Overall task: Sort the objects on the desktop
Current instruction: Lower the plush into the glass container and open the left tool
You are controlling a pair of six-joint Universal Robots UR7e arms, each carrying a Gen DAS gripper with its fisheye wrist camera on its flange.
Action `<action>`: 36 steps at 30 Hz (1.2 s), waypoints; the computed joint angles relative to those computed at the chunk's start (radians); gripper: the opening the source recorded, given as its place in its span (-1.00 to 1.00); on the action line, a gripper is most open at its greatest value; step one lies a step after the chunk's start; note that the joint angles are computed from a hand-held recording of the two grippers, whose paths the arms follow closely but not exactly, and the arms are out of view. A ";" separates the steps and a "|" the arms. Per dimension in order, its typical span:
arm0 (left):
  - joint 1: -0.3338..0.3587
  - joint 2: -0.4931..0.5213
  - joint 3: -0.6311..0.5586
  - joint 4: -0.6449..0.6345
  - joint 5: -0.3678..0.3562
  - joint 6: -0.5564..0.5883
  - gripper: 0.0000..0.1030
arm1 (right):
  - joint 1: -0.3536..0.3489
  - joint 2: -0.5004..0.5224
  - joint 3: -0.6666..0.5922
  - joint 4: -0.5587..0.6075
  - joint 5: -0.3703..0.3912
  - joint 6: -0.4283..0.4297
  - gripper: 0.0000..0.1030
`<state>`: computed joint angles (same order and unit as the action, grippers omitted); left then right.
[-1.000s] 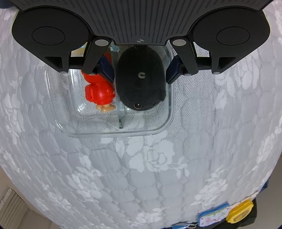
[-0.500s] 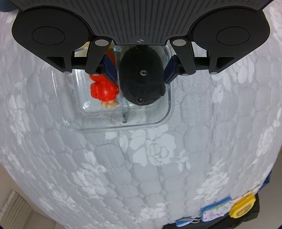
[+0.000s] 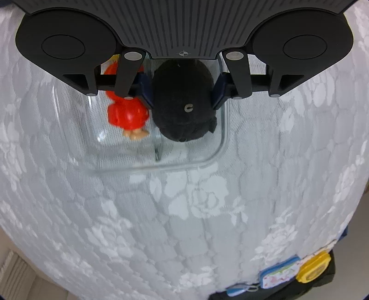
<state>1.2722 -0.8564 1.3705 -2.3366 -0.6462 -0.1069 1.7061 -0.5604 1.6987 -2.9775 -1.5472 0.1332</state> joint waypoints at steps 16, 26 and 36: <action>0.008 0.026 0.006 -0.122 0.010 0.061 0.15 | -0.001 0.004 -0.009 0.016 -0.002 0.003 0.78; -0.002 -0.019 0.000 -0.070 -0.006 0.034 0.19 | -0.001 0.005 -0.010 0.019 -0.003 0.008 0.78; 0.000 -0.007 0.003 -0.023 -0.030 0.019 0.12 | -0.007 -0.002 -0.002 0.016 0.016 0.004 0.79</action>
